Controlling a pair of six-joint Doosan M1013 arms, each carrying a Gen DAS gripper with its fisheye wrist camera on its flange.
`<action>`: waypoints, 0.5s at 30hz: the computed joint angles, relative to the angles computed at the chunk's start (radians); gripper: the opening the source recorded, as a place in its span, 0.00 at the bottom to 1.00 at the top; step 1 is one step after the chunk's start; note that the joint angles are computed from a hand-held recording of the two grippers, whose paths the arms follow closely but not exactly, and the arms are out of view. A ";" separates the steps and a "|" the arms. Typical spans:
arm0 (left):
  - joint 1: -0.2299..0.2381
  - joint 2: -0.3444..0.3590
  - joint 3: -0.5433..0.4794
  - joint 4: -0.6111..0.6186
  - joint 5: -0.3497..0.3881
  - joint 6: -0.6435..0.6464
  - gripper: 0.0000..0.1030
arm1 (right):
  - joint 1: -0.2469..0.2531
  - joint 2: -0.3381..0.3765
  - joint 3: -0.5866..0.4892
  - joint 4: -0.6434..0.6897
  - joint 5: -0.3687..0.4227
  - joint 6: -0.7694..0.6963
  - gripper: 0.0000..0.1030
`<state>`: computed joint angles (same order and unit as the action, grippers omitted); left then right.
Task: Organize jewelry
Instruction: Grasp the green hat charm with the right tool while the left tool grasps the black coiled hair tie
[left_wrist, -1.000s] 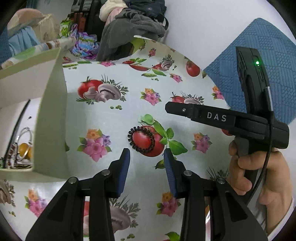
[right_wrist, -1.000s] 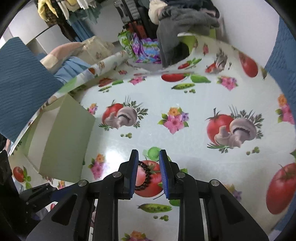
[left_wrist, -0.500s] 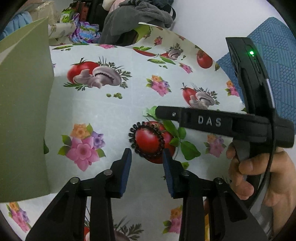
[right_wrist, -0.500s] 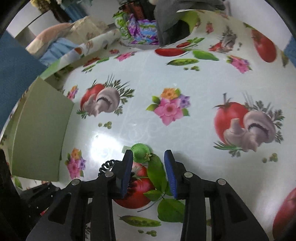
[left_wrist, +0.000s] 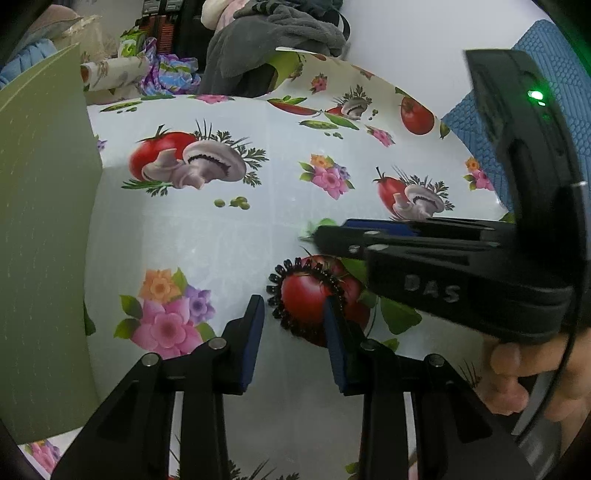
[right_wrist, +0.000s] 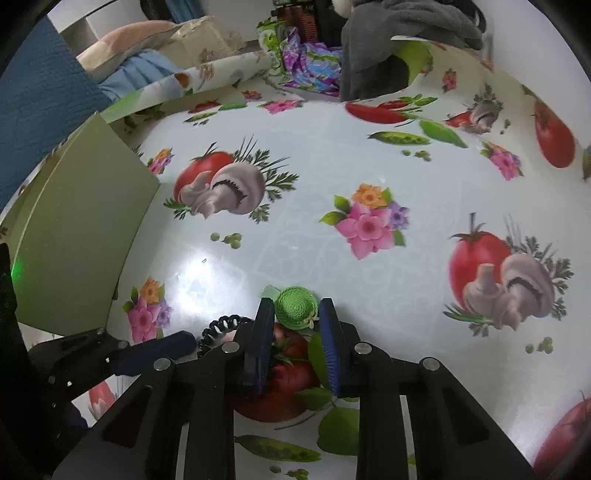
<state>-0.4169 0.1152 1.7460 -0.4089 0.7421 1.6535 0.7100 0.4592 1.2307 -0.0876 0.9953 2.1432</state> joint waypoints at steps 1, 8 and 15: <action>-0.001 0.000 0.000 0.005 0.001 0.001 0.29 | -0.001 -0.007 0.007 -0.014 0.000 0.028 0.22; -0.029 0.002 -0.004 0.122 -0.022 -0.012 0.24 | 0.010 -0.057 0.049 -0.126 0.014 0.199 0.22; -0.059 0.012 -0.012 0.232 -0.038 -0.042 0.09 | 0.037 -0.103 0.094 -0.188 0.030 0.327 0.22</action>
<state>-0.4758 0.1268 1.7339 -0.1766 0.7037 1.6117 0.7466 0.3558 1.3242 -0.2752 1.0258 2.4701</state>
